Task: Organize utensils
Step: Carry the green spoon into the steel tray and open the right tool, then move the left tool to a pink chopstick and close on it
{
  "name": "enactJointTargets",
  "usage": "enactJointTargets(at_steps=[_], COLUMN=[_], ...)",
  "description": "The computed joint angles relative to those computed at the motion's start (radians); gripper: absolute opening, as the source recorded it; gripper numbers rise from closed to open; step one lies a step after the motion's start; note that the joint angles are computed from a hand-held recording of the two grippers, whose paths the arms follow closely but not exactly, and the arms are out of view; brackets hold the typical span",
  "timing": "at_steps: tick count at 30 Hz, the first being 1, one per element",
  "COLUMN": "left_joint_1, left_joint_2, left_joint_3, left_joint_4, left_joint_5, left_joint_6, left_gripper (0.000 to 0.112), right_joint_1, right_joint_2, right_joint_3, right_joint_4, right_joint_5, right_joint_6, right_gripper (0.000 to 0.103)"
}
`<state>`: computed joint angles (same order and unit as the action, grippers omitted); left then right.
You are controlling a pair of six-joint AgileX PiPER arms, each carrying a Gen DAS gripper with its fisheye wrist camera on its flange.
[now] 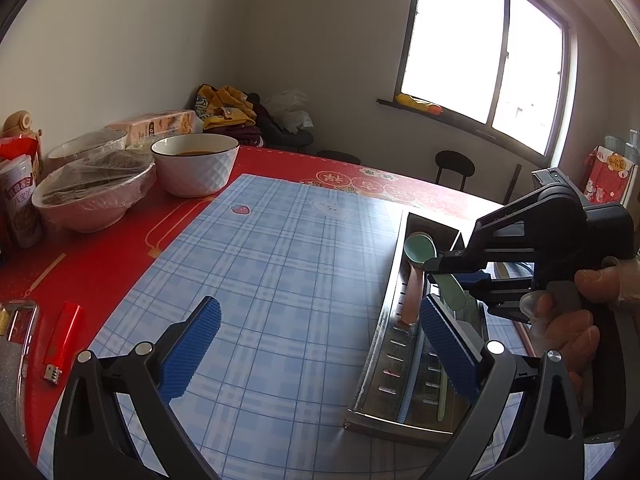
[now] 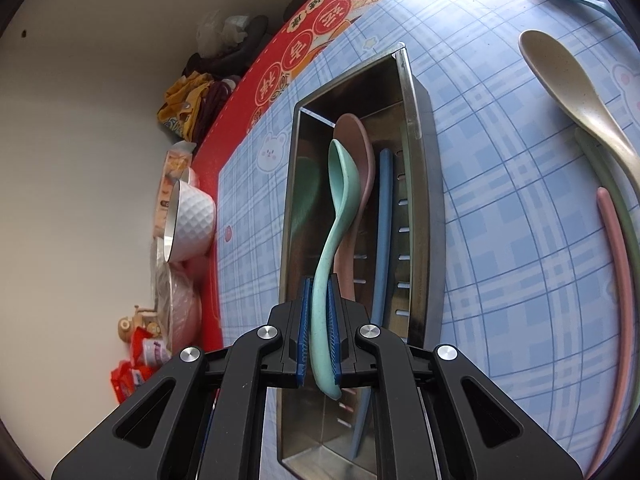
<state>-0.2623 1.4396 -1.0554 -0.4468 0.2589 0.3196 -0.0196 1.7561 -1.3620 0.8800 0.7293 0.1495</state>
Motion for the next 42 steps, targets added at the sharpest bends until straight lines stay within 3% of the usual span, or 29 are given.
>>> enactJointTargets(at_steps=[5,8,10,16,23,30,33,35,42], left_joint_1=[-0.008,-0.011,-0.012,-0.013,-0.012,-0.024,-0.031,-0.034,-0.120], left_joint_2=[-0.002,-0.005,-0.006,-0.011,-0.009,-0.016,-0.022,-0.018,-0.038], left_joint_3=[0.003,0.005,0.006,0.008,0.005,0.012,0.017,0.009,-0.001], left_joint_4=[0.047,0.072,0.076,0.092,0.099,0.153,0.234,0.220,0.616], left_joint_5=[-0.007,-0.011,-0.011,-0.009,-0.012,-0.024,-0.032,-0.021,-0.003], left_joint_6=[-0.045,-0.070,-0.075,-0.093,-0.100,-0.143,-0.229,-0.204,-0.552], left_gripper=[0.097,0.097,0.097,0.097,0.097,0.097,0.097,0.097,0.097], right_joint_1=[-0.013,-0.013,-0.016,-0.040,-0.066,-0.108,-0.172,-0.227,-0.518], right_joint_2=[0.012,0.008,0.002,-0.025,-0.128,-0.330,-0.432,-0.495,-0.605], right_joint_3=[-0.010,-0.011,-0.013,0.003,0.072,0.247,0.337,0.392,0.499], right_joint_4=[0.041,0.046,0.035,0.038,-0.056,-0.246,-0.262,-0.267,-0.125], right_joint_5=[0.051,0.055,0.059,0.082,0.032,-0.081,-0.083,-0.079,0.020], right_joint_6=[-0.076,-0.095,-0.099,-0.158,-0.262,-0.440,-0.566,-0.647,-0.953], right_gripper=[0.011,0.025,0.040,0.041,0.041,0.041,0.041,0.041,0.041])
